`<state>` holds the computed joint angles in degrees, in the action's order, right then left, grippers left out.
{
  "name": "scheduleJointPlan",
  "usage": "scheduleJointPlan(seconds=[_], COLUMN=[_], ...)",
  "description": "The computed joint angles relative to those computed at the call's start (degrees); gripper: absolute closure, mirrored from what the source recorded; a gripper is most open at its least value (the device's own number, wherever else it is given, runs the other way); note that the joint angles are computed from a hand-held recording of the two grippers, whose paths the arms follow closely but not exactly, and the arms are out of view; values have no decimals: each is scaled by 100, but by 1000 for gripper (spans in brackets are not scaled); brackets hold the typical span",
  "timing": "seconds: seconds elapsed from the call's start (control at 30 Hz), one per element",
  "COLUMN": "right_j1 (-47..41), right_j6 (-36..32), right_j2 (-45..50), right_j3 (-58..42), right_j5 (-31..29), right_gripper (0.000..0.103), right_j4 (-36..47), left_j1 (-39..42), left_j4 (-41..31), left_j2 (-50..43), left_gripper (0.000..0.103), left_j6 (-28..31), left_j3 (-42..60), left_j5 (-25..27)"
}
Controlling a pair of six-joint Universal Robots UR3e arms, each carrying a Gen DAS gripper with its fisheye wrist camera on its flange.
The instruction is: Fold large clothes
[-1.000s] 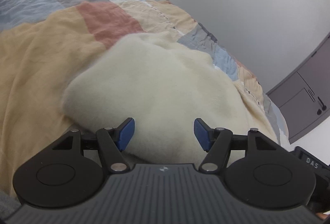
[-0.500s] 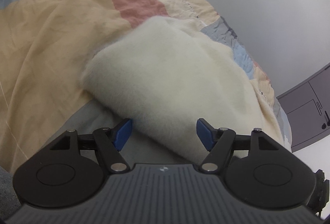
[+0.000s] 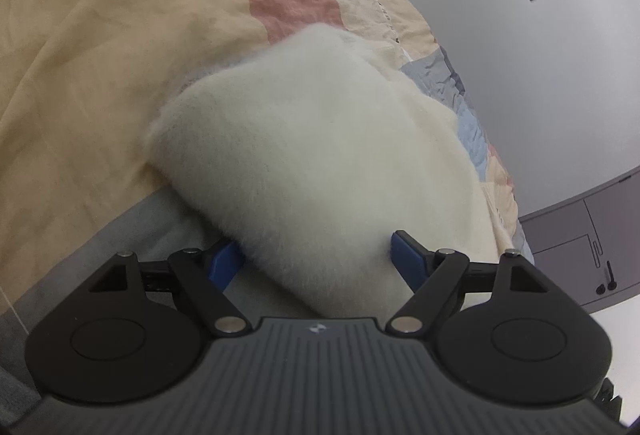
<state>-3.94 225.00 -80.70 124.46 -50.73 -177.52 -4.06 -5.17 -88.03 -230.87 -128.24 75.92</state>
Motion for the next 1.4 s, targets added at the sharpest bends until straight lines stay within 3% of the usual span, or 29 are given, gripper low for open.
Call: scheduleJointPlan(seconds=[0.17, 0.5, 0.7, 0.9, 1.07, 1.17, 1.23, 1.4], right_j1=[-30, 250, 440, 473, 553, 653, 709, 601], right_j6=[70, 826, 944, 1044, 1006, 857, 710, 467], right_j2=[-58, -510, -108, 103, 72, 34, -14, -273], right_j3=[4, 496, 294, 336, 395, 298, 228, 256], right_j5=[-270, -2120, -2415, -2480, -2715, -2909, -3015, -2903], right_gripper=[21, 22, 19, 20, 33, 47, 59, 68], right_j4=[230, -383, -685, -1198, -1499, -1490, -1460, -1485], left_j1=[139, 785, 764, 600, 614, 587, 552, 463], left_j4=[134, 926, 1049, 693, 816, 991, 1100, 1080], left_j2=[-233, -514, -641, -720, -629, -565, -491, -50], left_gripper=[20, 21, 22, 38, 56, 63, 65, 69], left_j6=[-130, -739, -735, -512, -572, -541, -524, -400], left_j3=[55, -369, -291, 1, -104, -178, -221, -271], left_j5=[-240, -1089, -1032, -698, -639, -578, -521, -460])
